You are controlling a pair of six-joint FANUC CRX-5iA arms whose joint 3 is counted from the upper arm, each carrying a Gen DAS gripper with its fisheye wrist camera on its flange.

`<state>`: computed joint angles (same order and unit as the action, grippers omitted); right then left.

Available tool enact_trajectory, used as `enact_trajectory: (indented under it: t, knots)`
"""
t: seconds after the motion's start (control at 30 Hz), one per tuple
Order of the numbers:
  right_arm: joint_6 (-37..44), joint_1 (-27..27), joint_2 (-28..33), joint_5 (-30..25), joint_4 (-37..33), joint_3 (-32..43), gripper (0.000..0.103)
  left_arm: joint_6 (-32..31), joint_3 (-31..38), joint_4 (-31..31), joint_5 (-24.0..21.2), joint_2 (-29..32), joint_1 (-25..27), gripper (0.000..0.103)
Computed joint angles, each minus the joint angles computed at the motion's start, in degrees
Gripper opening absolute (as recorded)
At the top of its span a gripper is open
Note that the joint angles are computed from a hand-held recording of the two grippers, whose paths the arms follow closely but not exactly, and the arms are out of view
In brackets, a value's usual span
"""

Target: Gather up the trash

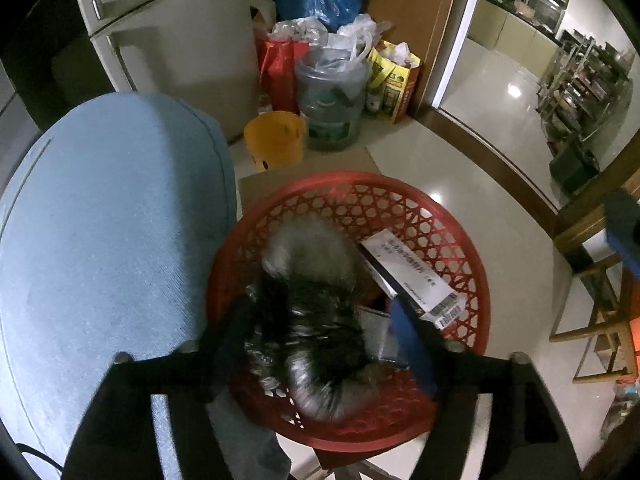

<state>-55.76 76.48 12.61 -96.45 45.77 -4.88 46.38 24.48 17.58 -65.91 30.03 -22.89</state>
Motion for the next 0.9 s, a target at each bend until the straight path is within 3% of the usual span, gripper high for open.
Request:
enact_trajectory:
  t: [0.17,0.43,0.9]
  knots:
    - [3.74,-0.27,2.03,-1.21,1.14,3.59,0.071,-0.59,-0.26,1.44,-1.11,-0.18,1.05,0.074]
    - [9.79,-1.48,6.26,-1.95,3.04,10.18,0.075,-2.1,-3.28,6.06,0.74,-2.8,4.87,0.077]
    - [18.5,-1.71,15.51,-2.26,3.32,23.15,0.078,-12.54,-16.78,16.83,11.29,-13.69,14.48,0.083]
